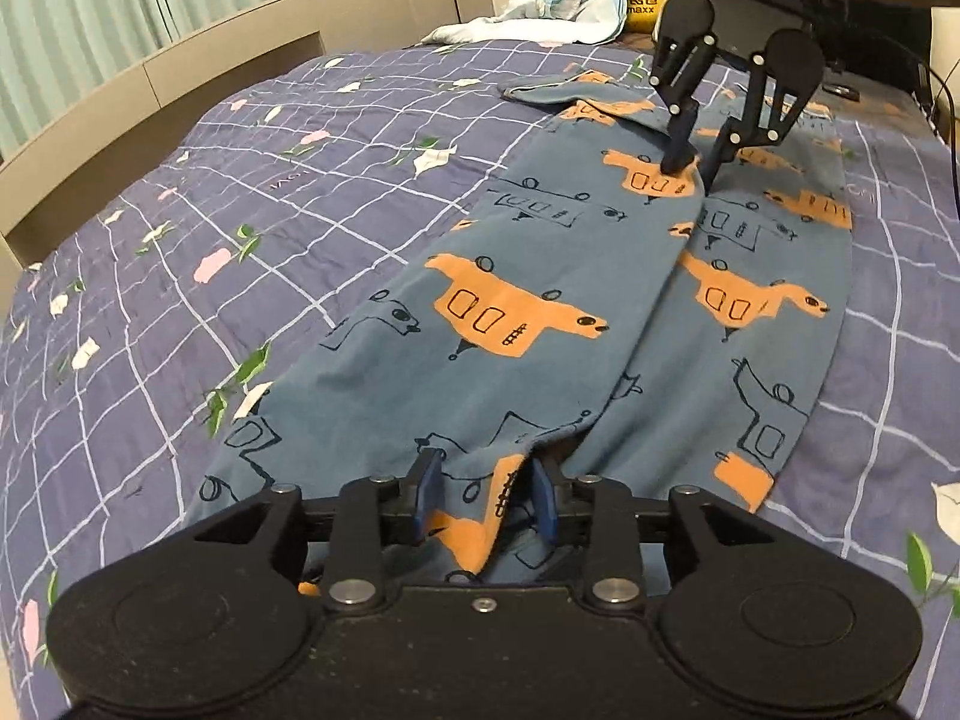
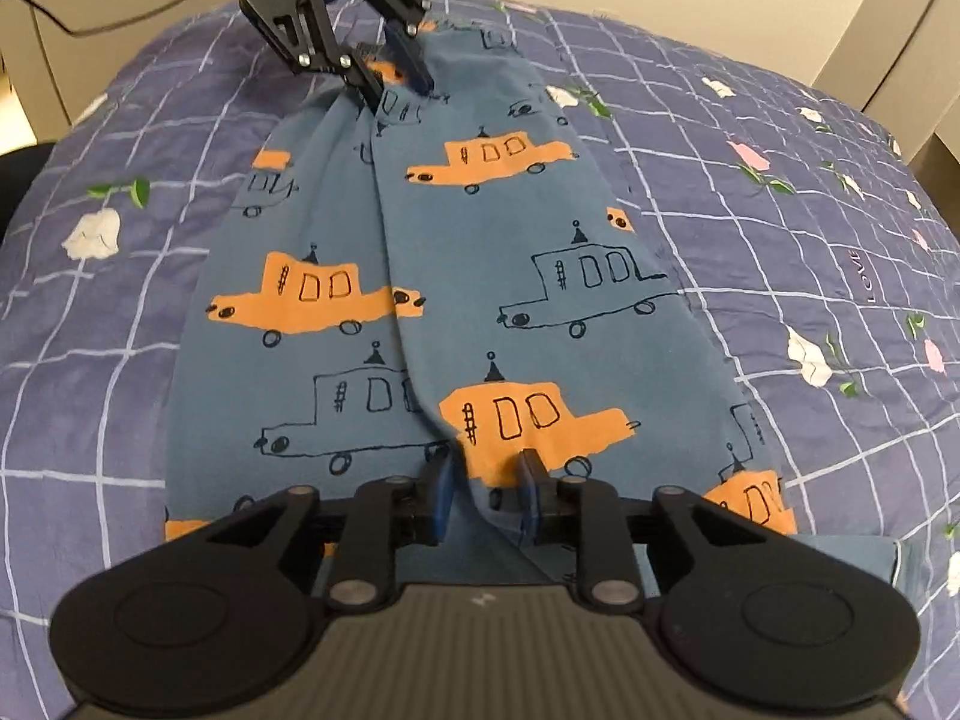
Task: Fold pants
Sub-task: 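Stretch the pants lengthwise between both grippers and lay them flat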
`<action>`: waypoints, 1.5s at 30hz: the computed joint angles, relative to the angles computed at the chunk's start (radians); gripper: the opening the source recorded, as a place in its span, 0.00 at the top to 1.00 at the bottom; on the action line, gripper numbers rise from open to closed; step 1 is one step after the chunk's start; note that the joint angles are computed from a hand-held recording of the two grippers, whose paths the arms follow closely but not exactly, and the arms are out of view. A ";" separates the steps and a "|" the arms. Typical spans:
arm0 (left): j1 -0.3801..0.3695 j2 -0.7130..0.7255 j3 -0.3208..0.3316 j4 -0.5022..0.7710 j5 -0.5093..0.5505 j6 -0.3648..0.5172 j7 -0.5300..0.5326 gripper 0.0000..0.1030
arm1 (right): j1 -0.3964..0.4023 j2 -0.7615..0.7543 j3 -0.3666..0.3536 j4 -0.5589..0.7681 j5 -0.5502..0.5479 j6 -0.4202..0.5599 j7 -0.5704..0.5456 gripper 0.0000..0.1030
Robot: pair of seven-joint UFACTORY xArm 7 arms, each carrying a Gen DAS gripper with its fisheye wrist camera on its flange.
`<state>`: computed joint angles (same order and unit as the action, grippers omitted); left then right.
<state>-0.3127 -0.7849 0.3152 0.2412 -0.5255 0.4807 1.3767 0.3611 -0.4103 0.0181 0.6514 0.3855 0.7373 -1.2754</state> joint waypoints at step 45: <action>0.102 -0.075 0.005 0.079 -0.104 0.137 -0.041 1.00 | 0.018 -0.104 -0.063 -0.022 0.233 -0.012 0.122 0.99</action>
